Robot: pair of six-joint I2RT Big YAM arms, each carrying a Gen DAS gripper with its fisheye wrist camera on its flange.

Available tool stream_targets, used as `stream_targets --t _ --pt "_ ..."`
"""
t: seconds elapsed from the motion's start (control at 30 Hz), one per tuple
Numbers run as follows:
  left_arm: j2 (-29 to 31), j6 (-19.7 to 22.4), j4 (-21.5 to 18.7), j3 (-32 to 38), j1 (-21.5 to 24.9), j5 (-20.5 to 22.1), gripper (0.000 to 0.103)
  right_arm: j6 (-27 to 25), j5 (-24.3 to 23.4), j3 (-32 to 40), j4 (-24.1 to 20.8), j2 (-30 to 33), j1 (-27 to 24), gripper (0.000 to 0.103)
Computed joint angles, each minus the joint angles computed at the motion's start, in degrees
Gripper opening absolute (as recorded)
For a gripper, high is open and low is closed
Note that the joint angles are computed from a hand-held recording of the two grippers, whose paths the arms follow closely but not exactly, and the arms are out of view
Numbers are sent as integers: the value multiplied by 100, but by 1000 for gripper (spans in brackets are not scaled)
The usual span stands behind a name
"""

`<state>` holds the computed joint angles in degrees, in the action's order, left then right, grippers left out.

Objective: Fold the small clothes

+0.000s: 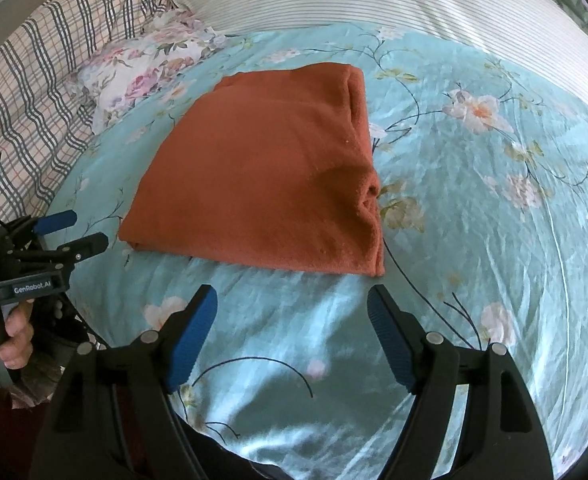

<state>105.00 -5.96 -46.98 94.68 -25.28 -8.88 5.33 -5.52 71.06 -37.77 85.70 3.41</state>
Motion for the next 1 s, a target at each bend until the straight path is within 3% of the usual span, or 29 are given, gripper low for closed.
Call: stream_targets --t 0.43,0.67,0.8,0.87,1.0 --pt "183 -58 -179 448 40 -70 83 -81 -84 469 -78 216 -26 78" --pt "605 -238 -358 1109 146 438 84 303 -833 900 216 591 -333 78" --pt "1118 -467 -660 1850 219 652 83 827 -1318 1605 332 1265 -609 77" --pt "1393 -610 -833 2250 278 880 83 978 -1348 1945 285 1568 -679 65" --pt "1881 -784 -1095 2955 343 1040 83 1314 -1591 2776 76 2294 -816 56"
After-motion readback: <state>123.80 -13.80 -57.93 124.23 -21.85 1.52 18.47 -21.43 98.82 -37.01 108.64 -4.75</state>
